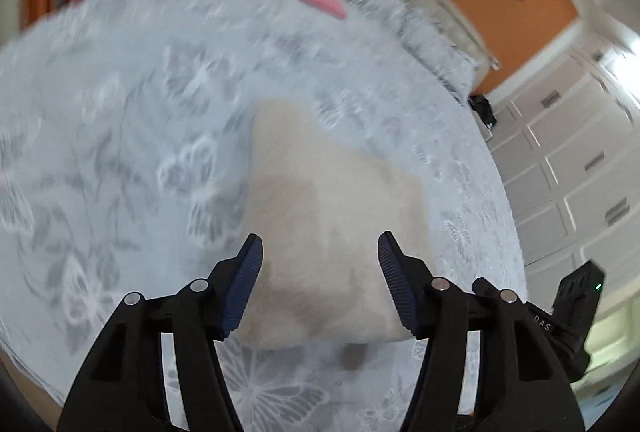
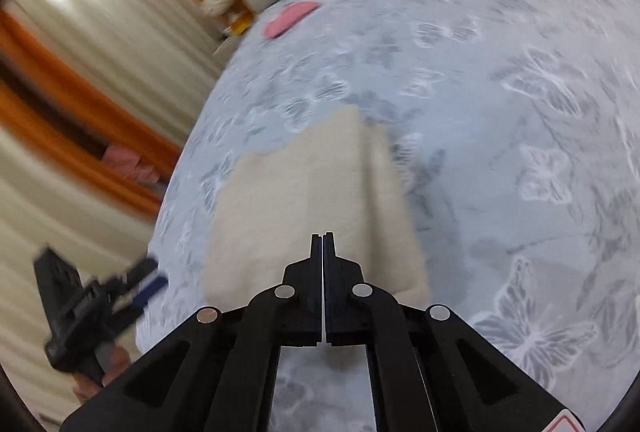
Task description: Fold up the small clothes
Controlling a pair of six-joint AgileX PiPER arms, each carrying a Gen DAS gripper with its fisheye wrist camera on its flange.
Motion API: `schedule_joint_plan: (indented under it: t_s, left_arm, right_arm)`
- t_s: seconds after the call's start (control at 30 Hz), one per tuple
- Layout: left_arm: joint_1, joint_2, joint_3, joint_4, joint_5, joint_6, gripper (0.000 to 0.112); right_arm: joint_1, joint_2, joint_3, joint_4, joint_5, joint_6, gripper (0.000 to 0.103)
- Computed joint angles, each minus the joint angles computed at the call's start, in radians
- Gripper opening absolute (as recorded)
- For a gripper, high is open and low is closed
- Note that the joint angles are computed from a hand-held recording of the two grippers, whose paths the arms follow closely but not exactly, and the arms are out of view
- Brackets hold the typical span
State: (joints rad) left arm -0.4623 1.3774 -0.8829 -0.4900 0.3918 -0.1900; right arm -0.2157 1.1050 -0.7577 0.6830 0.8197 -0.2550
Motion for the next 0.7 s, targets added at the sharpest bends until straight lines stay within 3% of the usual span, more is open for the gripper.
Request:
schedule_joint_plan:
  t_s: [0.07,0.13,0.2,0.27,0.33,0.37,0.4,0.43,0.47,0.57,0.6,0.67,0.7]
  left_arm:
    - [-0.076,0.094,-0.066,0.171,-0.001,-0.117,0.058]
    - [-0.138,0.257,-0.131,0.371,0.024,-0.296,0.057]
    - [-0.186,0.349,-0.180,0.571,0.049,-0.440,0.061]
    - [-0.216,0.344,-0.220,0.672,0.108,-0.491,0.062]
    - [-0.198,0.311,-0.232,0.614,0.137,-0.452,0.060]
    - [-0.163,0.275,-0.213,0.525,0.122,-0.385,0.061]
    - [-0.123,0.250,-0.185,0.430,0.090,-0.310,0.067]
    - [-0.079,0.209,-0.144,0.330,0.065,-0.262,0.080]
    - [-0.046,0.203,-0.119,0.238,0.041,-0.201,0.086]
    - [0.054,0.292,-0.121,-0.059,0.064,0.037,0.089]
    - [0.080,0.352,-0.140,-0.159,0.095,0.118,0.089]
    - [0.118,0.420,-0.158,-0.359,0.138,0.296,0.077]
    - [0.139,0.442,-0.174,-0.459,0.176,0.375,0.060]
  right_arm:
    - [0.097,0.039,0.023,-0.118,-0.064,0.053,0.001]
    - [0.152,0.183,0.080,-0.218,-0.156,0.072,0.000]
    - [0.149,0.259,0.112,-0.158,-0.228,0.016,0.000]
    - [0.125,0.232,0.074,-0.173,-0.159,0.046,0.000]
    - [0.108,0.186,0.025,-0.201,-0.100,0.058,0.001]
    - [0.098,0.157,0.004,-0.240,-0.099,0.077,0.009]
    - [0.099,0.122,-0.003,-0.285,-0.091,0.122,0.040]
    - [0.067,0.113,-0.007,-0.311,-0.118,0.132,0.079]
    - [0.044,0.122,-0.002,-0.298,-0.136,0.111,0.086]
    - [-0.068,0.314,-0.016,-0.052,-0.094,-0.128,0.085]
    - [-0.092,0.386,-0.009,0.048,-0.081,-0.212,0.080]
    - [-0.138,0.504,-0.007,0.248,-0.007,-0.372,0.040]
    - [-0.158,0.522,0.007,0.338,0.021,-0.415,0.034]
